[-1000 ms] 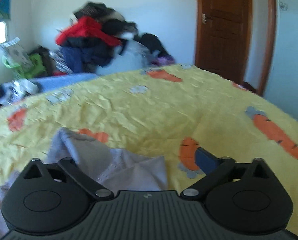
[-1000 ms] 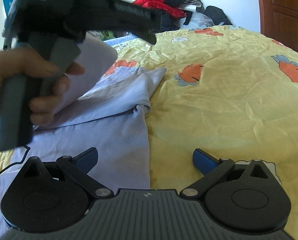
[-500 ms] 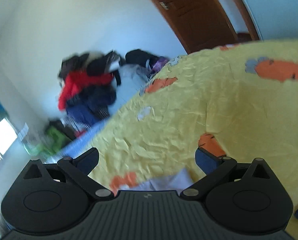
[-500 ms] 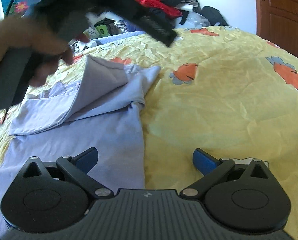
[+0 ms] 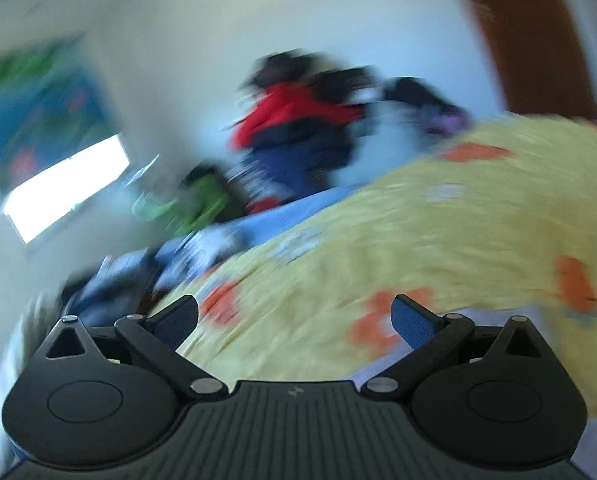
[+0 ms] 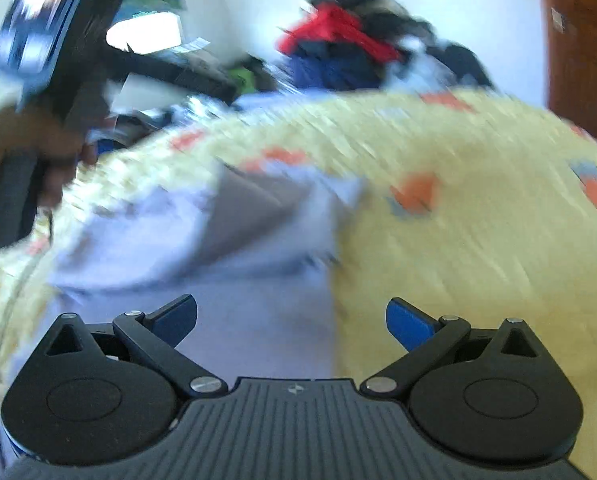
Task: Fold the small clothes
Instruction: 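Open the left tool and release the sleeve onto the shirt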
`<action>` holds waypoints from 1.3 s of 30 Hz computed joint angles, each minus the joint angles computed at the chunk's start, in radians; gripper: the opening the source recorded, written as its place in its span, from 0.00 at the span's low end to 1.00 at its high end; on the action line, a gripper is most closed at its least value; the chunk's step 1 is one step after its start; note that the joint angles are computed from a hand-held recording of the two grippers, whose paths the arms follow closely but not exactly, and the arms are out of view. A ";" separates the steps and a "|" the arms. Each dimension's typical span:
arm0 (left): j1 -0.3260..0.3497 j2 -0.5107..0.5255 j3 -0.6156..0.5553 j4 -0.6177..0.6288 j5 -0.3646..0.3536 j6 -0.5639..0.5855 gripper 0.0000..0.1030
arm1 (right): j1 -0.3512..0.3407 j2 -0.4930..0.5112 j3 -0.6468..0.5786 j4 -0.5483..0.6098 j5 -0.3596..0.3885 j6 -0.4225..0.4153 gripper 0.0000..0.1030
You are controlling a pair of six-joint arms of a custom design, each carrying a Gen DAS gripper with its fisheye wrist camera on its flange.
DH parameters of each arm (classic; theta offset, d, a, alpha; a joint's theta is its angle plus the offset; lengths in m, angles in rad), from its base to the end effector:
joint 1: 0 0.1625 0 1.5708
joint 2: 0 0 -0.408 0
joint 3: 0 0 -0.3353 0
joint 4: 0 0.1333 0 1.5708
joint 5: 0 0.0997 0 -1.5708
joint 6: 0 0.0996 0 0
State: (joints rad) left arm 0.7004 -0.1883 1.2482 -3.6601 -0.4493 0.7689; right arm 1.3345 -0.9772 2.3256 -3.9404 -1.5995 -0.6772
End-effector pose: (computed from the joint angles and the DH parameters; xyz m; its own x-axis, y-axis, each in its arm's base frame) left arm -0.3557 -0.5915 0.0095 -0.3514 0.1121 -0.9295 0.8882 0.3537 -0.2931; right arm 0.0240 -0.4575 0.2067 -0.8295 -0.1173 0.5460 -0.5101 0.5573 -0.6552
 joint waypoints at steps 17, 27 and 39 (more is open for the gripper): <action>0.113 -0.105 0.384 -0.056 0.110 -0.204 1.00 | 0.093 0.160 -0.412 0.297 -0.008 0.520 0.89; 0.135 -0.188 0.468 0.048 0.042 -0.468 1.00 | 0.014 0.090 -0.297 -0.004 0.101 0.475 0.97; 0.089 -0.146 0.483 -0.172 0.097 -0.231 1.00 | -0.043 0.017 -0.294 0.259 0.151 0.448 0.97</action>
